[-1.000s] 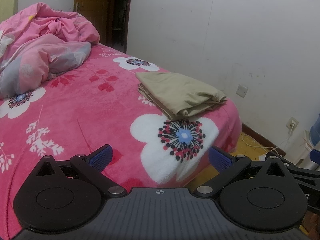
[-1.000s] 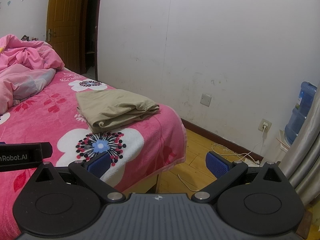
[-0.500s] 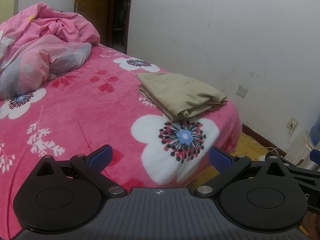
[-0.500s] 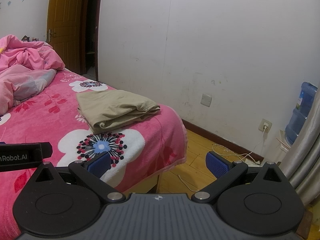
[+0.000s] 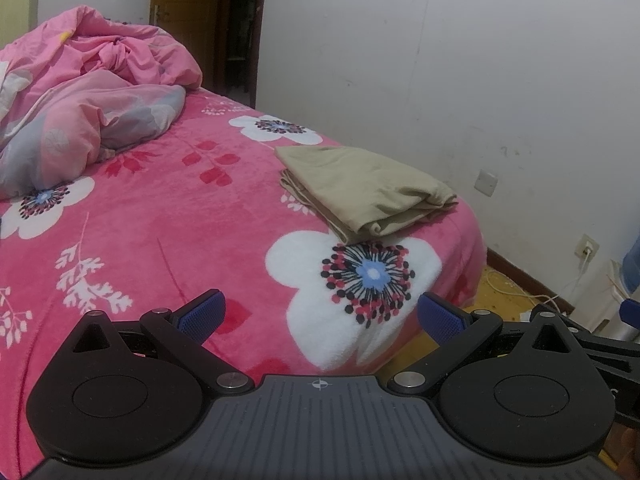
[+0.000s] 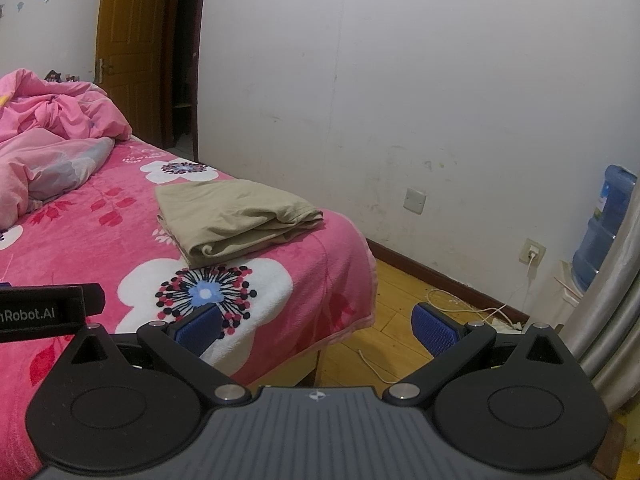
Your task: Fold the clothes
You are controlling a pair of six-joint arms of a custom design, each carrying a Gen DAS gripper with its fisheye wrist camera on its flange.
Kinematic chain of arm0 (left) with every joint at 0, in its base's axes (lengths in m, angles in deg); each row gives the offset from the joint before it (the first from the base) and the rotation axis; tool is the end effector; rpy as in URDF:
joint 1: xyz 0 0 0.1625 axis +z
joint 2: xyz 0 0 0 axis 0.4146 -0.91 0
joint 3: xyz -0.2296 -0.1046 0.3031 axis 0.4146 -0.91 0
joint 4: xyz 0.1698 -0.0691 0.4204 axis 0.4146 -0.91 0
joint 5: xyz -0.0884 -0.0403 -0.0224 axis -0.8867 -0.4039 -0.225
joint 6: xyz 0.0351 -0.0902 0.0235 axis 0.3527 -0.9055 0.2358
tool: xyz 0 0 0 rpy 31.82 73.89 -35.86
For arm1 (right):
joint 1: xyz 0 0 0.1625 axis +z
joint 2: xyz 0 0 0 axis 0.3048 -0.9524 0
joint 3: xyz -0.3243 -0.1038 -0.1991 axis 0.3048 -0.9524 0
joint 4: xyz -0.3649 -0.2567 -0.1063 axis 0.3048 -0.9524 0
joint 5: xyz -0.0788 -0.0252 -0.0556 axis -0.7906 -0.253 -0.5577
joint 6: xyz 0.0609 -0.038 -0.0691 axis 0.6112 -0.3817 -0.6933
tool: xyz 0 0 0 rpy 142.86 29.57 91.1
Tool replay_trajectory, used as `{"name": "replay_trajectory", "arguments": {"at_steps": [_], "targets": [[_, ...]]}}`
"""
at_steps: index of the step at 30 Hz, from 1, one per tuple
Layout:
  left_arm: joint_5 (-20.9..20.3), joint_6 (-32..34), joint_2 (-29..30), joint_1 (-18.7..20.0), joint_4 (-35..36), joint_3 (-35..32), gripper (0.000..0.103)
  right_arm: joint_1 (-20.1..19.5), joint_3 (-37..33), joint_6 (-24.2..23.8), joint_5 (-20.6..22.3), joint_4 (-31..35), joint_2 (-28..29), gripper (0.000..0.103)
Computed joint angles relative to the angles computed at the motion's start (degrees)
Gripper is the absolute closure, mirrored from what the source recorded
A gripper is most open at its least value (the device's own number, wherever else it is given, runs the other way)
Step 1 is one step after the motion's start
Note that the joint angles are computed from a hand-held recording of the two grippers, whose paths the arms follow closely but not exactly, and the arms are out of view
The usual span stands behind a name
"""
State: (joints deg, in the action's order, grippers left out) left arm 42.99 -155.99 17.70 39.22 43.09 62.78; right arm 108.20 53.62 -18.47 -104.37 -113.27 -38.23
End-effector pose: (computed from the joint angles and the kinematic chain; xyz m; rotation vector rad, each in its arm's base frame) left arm -0.1469 -0.7208 0.4390 0.6783 2.3570 -1.0122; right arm 0.5281 -0.6618 0.0767 0.1686 -1.8713 1.2091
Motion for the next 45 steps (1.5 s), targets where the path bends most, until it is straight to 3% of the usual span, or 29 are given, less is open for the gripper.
{"name": "replay_trajectory", "arguments": {"at_steps": [11, 16, 45], "targets": [[0.1, -0.2, 2.7, 0.1, 2.6, -5.1, 0.0, 0.1, 0.0, 0.1, -0.2, 0.0, 0.1, 0.0], [0.0, -0.2, 0.6, 0.1, 0.5, -1.1, 0.0, 0.1, 0.2, 0.0, -0.1, -0.1, 0.0, 0.0], [-0.9, -0.5, -1.0, 0.0, -1.1, 2.2, 0.0, 0.0, 1.3, 0.5, -0.1, -0.2, -0.5, 0.0]]}}
